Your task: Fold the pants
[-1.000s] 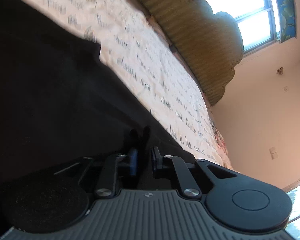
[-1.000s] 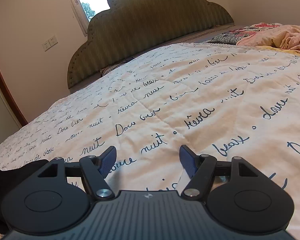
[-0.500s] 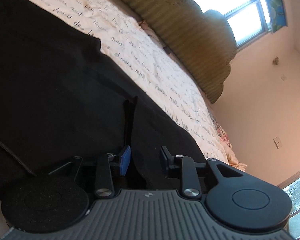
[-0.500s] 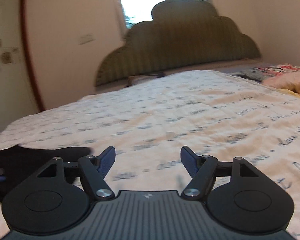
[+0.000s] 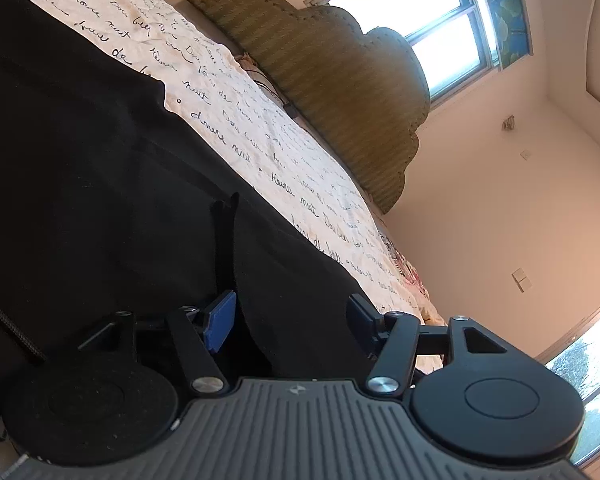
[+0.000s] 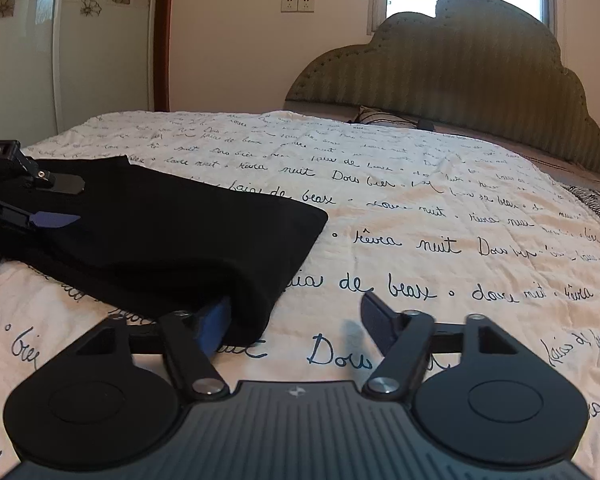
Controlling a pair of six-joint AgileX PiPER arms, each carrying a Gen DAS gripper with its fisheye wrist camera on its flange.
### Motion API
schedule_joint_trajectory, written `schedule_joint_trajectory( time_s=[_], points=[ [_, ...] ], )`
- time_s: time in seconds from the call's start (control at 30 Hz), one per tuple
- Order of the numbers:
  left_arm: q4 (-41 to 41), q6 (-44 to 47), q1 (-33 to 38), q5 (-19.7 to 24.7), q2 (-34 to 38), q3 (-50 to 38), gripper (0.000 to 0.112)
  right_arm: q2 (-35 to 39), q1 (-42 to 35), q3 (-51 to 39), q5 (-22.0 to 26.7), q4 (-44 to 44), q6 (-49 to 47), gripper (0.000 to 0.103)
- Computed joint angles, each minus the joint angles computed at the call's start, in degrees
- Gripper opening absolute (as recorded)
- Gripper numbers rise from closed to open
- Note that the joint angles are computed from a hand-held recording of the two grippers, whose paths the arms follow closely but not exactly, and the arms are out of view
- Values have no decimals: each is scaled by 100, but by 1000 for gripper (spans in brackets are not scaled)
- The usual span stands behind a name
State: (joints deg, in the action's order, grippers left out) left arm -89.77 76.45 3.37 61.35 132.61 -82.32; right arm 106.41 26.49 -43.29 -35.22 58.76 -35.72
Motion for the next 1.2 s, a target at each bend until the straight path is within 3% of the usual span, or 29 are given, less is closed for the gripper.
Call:
schedule_joint_trajectory(
  time_s=[0.07, 0.13, 0.23, 0.4, 0.53, 0.67, 0.73, 0.83, 1.03, 1.2],
  points=[
    [5, -82, 20, 52, 40, -50, 64, 139, -23, -209, 127, 155, -203, 33],
    [80, -295, 11, 64, 94, -212, 65, 257, -30, -338, 241, 39, -155, 25],
    [476, -1021, 17, 41, 77, -467, 65, 415, 77, -375, 69, 8, -138, 24],
    [1568, -2925, -77, 19, 108, -1220, 66, 357, -74, -238, 183, -468, 471, 24],
    [2394, -3722, -306, -30, 201, -1836, 65, 373, -47, -283, 201, -353, 363, 24],
    [2997, -4134, -483, -72, 239, -2263, 63, 351, -144, -246, 282, -617, 673, 24],
    [3259, -4256, -557, -230, 159, -2256, 46, 347, -166, -249, 311, -666, 733, 24],
    [3648, -4514, -613, -346, 106, -2314, 33, 338, -184, -237, 328, -725, 805, 24],
    [3802, -4826, -480, 142, 438, -2937, 38, 315, -211, -215, 361, -813, 921, 24],
    [3724, -4808, -345, 318, 385, -2852, 46, 314, -218, -204, 363, -851, 979, 24]
  ],
)
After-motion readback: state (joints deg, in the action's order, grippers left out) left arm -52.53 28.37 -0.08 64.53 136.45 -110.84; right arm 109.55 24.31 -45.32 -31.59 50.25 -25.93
